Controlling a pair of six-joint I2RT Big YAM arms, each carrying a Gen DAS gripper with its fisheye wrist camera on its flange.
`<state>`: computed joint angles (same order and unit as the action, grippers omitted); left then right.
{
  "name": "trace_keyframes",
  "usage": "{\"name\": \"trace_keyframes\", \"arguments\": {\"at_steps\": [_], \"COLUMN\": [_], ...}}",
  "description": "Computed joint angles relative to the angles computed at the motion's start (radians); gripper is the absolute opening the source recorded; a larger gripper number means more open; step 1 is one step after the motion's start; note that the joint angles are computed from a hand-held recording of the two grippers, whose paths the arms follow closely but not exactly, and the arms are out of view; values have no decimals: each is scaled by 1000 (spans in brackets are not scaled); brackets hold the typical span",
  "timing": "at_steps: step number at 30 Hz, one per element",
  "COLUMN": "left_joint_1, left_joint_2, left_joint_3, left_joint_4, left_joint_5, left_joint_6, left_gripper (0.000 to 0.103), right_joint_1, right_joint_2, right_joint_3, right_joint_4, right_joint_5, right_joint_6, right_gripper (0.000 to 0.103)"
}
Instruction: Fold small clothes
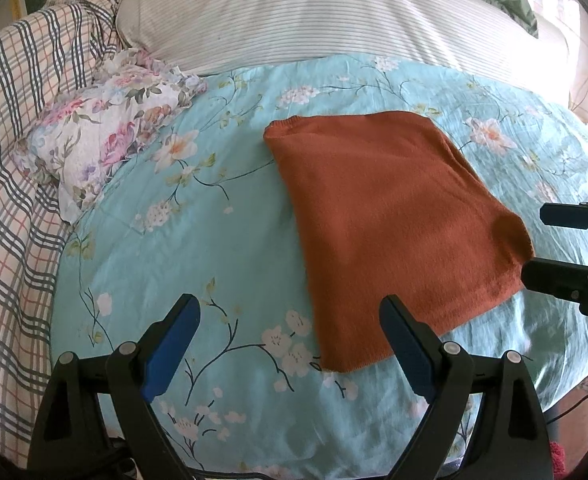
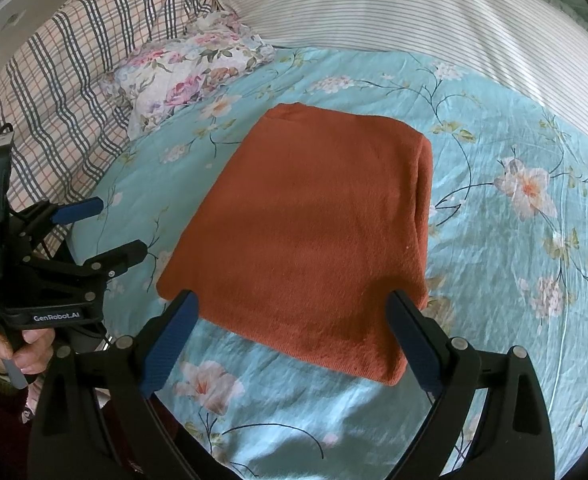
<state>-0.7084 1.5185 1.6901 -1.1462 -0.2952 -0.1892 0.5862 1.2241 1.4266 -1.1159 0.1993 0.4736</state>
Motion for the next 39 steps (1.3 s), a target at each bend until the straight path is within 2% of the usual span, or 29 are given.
{"name": "trace_keyframes", "arguments": {"at_steps": [39], "left_joint_1": [7], "left_joint_2": [26], "left_joint_3": [34], "left_joint_4": [-8], "left_joint_5": [0], "left_joint_6": [10], "left_gripper": [92], "right_joint_1": [-19], "right_joint_2": [20], "right_joint_3": [24], "right_joint_4": [-1], "right_joint_5": [-16], "right_joint_6": [-18], "right_gripper": [95]}}
